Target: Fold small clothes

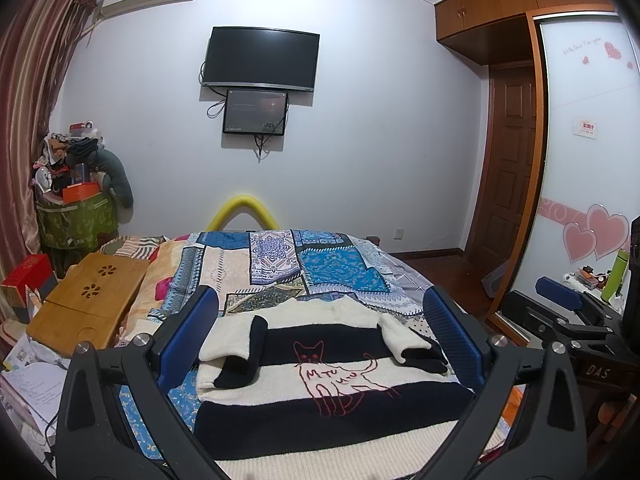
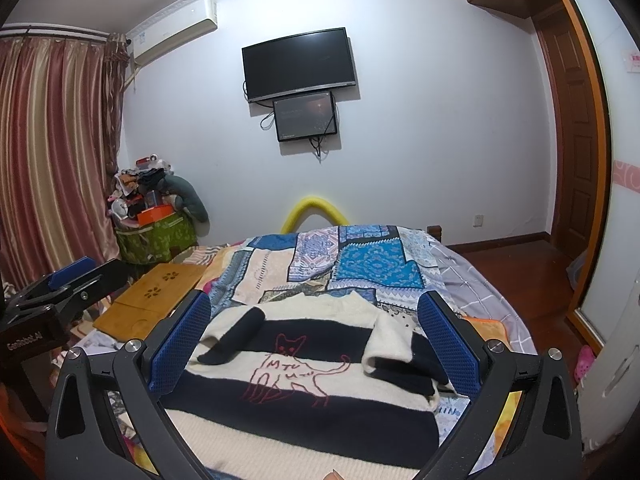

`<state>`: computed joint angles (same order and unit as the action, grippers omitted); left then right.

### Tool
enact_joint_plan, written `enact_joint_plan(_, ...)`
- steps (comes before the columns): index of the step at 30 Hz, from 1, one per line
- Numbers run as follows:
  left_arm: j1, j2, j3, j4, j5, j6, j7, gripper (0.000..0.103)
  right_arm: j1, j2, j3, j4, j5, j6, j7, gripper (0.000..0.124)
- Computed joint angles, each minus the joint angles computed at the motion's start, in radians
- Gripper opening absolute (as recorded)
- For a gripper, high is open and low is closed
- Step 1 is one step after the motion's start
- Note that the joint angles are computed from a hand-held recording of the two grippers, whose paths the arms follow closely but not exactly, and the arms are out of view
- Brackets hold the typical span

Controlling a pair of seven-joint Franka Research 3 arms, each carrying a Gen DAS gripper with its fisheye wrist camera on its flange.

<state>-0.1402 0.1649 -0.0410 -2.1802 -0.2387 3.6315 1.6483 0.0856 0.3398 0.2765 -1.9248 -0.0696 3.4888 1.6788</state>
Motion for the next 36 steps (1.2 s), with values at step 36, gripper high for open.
enact_joint_plan(36,0.046,0.648,0.348,0.912,0.044,-0.893,-0.269,0.103,0.152,0.457,-0.236,0.756,0.311,-0.734,-0.242,0.098)
